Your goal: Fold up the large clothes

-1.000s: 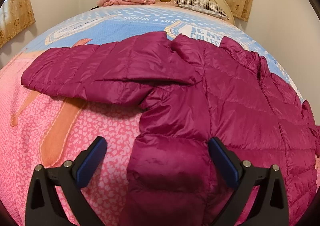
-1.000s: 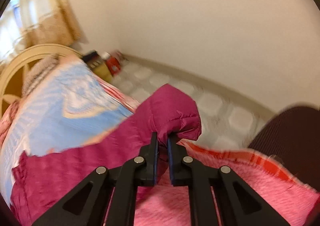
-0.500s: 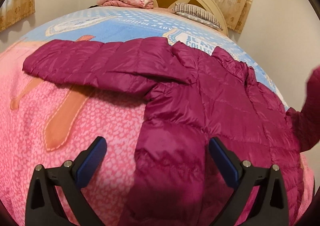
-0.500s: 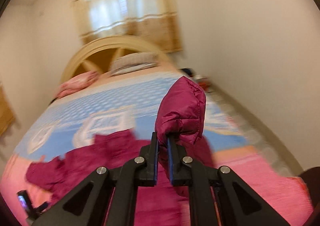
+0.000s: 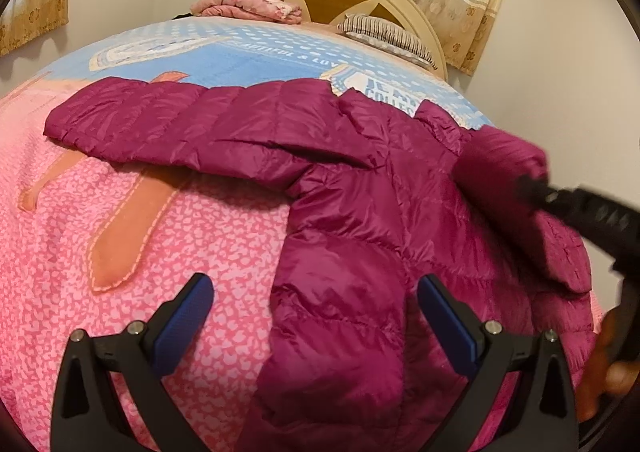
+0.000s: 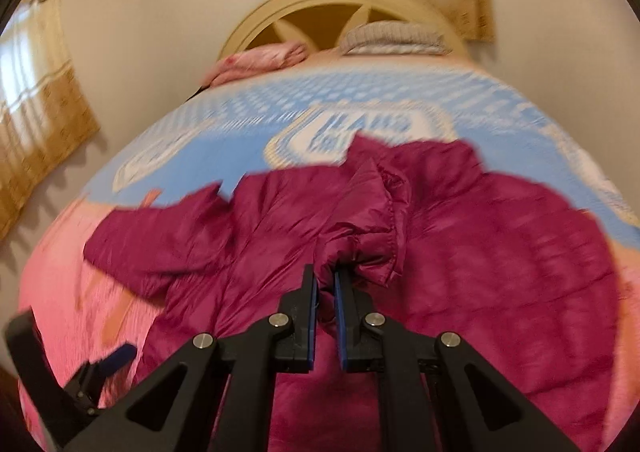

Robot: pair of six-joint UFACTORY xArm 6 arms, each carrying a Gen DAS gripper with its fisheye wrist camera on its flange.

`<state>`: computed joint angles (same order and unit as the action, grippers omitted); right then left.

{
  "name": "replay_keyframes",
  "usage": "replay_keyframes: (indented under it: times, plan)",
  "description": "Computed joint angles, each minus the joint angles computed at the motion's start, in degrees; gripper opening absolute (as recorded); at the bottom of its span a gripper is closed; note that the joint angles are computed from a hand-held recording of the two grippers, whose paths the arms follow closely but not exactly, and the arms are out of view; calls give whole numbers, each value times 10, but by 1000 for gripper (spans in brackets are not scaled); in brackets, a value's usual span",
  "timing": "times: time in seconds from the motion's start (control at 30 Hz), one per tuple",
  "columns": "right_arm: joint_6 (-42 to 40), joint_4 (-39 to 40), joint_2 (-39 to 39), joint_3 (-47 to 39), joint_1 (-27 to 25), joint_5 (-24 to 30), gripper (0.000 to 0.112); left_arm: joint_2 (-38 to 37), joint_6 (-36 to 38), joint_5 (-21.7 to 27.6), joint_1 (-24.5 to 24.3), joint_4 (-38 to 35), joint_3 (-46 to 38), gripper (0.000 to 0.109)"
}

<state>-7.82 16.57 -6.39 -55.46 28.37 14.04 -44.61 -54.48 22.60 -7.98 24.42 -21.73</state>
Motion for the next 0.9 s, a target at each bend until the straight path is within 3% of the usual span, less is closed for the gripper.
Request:
replay_keyframes:
  times: [0.03, 0.1, 0.17, 0.23, 0.33, 0.4, 0.43, 0.47, 0.5, 0.6, 0.8, 0.9]
  plan:
    - [-35, 33, 23, -18, 3, 5, 9, 1, 3, -2, 0, -4, 0, 103]
    - [-138, 150, 42, -50, 0, 86, 22, -1, 6, -3, 0, -7, 2, 103]
    - [-196, 270, 55, -86, -20, 198, 57, -1, 8, -5, 1, -9, 2, 103]
    - [-269, 390, 41, -78, -41, 238, 65, -2, 11, -8, 2, -14, 4, 103]
    - [-314, 472, 13, -58, -57, 231, 66, -4, 15, -9, 2, -18, 6, 103]
    - [-258, 422, 5, -46, -41, 146, 66, -1, 16, -7, 2, -17, 4, 103]
    - [-211, 362, 19, -47, -33, 102, 59, 0, 15, -6, 1, -15, 3, 103]
    - [-161, 302, 36, -52, -30, 82, 28, 2, 13, -5, 1, -13, 1, 103]
    - [-105, 242, 50, -63, -30, 86, 22, 2, 12, -6, 1, -13, 1, 103]
    - [7, 110, 114, -108, -21, 110, 20, 2, 13, -7, 1, -13, 2, 103]
    - [-35, 154, 149, -136, 24, 112, 20, 8, 11, 0, -1, -10, -3, 103]
    - [-129, 253, 142, -149, 11, 162, 20, 14, 12, 4, -3, -8, -9, 103]
